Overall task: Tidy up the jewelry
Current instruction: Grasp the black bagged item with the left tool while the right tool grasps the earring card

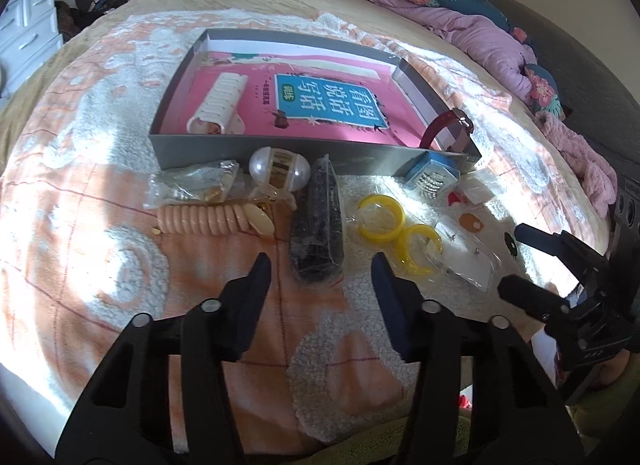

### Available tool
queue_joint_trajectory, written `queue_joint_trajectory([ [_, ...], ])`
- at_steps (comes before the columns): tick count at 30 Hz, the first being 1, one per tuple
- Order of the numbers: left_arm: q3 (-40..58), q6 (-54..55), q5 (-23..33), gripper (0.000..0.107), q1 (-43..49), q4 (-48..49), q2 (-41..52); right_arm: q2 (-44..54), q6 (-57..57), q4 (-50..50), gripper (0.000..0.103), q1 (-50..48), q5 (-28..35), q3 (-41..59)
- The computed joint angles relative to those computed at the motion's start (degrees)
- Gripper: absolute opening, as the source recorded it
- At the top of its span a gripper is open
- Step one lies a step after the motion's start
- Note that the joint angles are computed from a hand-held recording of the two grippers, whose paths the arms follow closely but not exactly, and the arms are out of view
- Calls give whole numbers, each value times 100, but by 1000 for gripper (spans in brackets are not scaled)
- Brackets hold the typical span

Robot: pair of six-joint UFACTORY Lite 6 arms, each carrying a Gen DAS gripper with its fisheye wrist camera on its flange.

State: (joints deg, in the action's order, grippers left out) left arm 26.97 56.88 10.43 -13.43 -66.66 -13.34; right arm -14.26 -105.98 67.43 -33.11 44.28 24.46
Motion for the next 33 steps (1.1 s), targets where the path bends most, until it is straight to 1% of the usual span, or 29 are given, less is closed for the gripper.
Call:
queue_joint_trajectory([
  [3, 68, 741, 117, 39, 49, -739, 213, 5, -246, 94, 99, 113, -136, -78],
  [6, 161, 1105, 127, 39, 90, -1133, 420, 36, -546, 251, 99, 278, -343, -133],
  [9, 263, 1211, 72, 39, 87, -1277, 602, 45, -894, 398, 99, 451, -514, -199],
  [12, 413, 1388, 34, 39, 37, -1499, 845, 73, -1375, 631, 98, 710, -836, -295],
  [16, 583, 1447, -26, 39, -13, -1603, 1095, 425, -1765, 974, 97, 907, -1023, -206],
  [17, 605, 1529, -32, 39, -20, -1693, 1136, 573, -1832, 1051, 93, 953, -1066, -123],
  [19, 669, 1581, -41, 39, -21, -1763, 1221, 808, -2007, 1192, 88, 1020, -1125, 2],
  [21, 722, 1699, -12, 39, 3, -1900, 1293, 947, -2171, 1306, 86, 1088, -1105, 93],
  [23, 763, 1816, 12, 39, 29, -2029, 1359, 1087, -2292, 1385, 80, 1164, -1083, 188],
  [24, 786, 1891, 16, 40, 39, -2106, 1396, 1153, -2345, 1435, 79, 1203, -1079, 235],
  [27, 840, 2103, 68, 45, 54, -2356, 1494, 1394, -2573, 1623, 73, 1239, -1006, 354],
  [28, 852, 2193, 53, 45, 46, -2462, 1515, 1428, -2530, 1566, 68, 1208, -942, 384],
  [32, 936, 2420, 21, 45, 6, -2803, 1632, 1427, -2448, 1332, 44, 1068, -753, 426],
  [33, 955, 2448, -27, 45, -30, -2841, 1653, 1441, -2340, 1190, 42, 978, -671, 471],
])
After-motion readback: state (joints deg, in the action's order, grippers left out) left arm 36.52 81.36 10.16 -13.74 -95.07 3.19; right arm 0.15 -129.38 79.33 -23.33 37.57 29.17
